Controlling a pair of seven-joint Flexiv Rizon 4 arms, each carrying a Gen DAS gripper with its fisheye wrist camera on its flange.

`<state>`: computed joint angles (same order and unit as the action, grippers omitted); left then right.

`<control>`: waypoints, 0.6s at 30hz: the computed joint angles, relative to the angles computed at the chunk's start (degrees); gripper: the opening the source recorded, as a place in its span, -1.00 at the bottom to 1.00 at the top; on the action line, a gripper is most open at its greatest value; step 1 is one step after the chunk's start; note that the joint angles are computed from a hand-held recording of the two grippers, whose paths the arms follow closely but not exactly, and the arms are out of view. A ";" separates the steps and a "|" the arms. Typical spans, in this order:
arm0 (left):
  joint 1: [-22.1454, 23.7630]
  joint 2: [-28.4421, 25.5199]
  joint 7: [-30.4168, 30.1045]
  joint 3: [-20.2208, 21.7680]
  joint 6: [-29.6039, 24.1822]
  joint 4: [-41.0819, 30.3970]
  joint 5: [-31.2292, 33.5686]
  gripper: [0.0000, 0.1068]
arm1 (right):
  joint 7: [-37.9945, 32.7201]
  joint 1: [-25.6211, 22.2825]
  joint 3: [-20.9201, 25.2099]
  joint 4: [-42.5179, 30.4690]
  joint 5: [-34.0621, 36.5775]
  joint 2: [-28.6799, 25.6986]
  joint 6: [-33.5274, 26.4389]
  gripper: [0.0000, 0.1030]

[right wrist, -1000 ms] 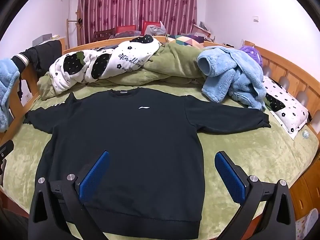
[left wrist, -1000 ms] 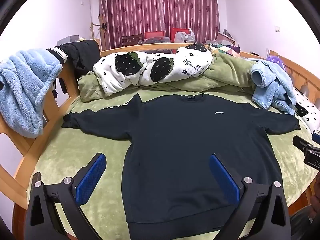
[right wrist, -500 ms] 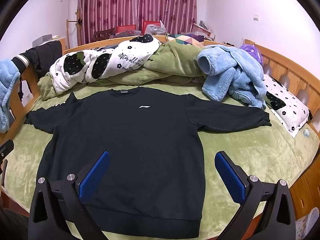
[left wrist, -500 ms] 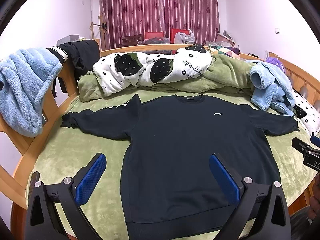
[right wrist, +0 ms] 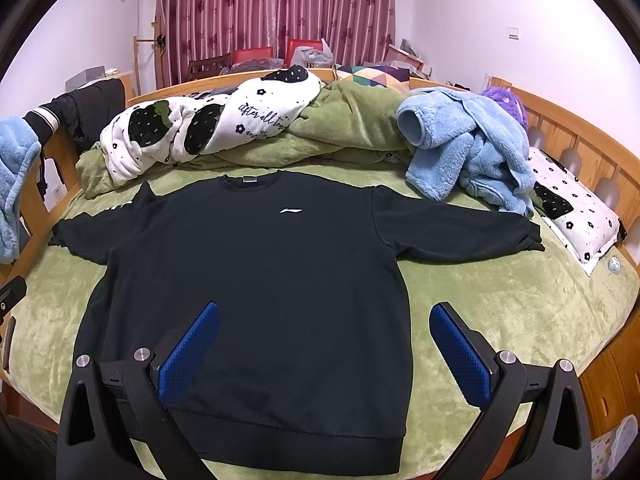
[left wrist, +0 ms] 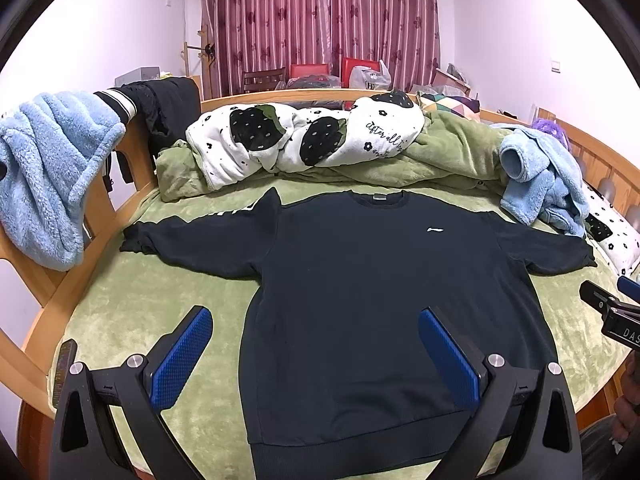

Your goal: Fold small clothes

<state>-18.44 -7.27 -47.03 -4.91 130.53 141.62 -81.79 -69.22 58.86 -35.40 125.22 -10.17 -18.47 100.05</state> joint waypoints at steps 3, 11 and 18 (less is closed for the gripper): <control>-0.03 0.04 0.04 -0.04 0.00 0.03 -0.20 0.93 | 0.06 -0.56 0.61 0.01 -0.07 0.00 -0.06 0.99; 0.22 0.33 -0.24 0.18 -0.38 0.28 0.38 0.93 | 0.07 -0.61 0.61 -0.10 -0.19 -0.17 -0.07 0.99; 0.24 0.61 0.23 0.08 -0.55 0.26 -0.25 0.93 | 0.17 -0.11 0.17 0.01 -0.08 -0.19 -0.11 0.99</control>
<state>-18.21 -6.66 -46.80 -4.82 129.97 141.88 -82.04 -69.05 58.75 -35.23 125.23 -10.25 -18.66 99.94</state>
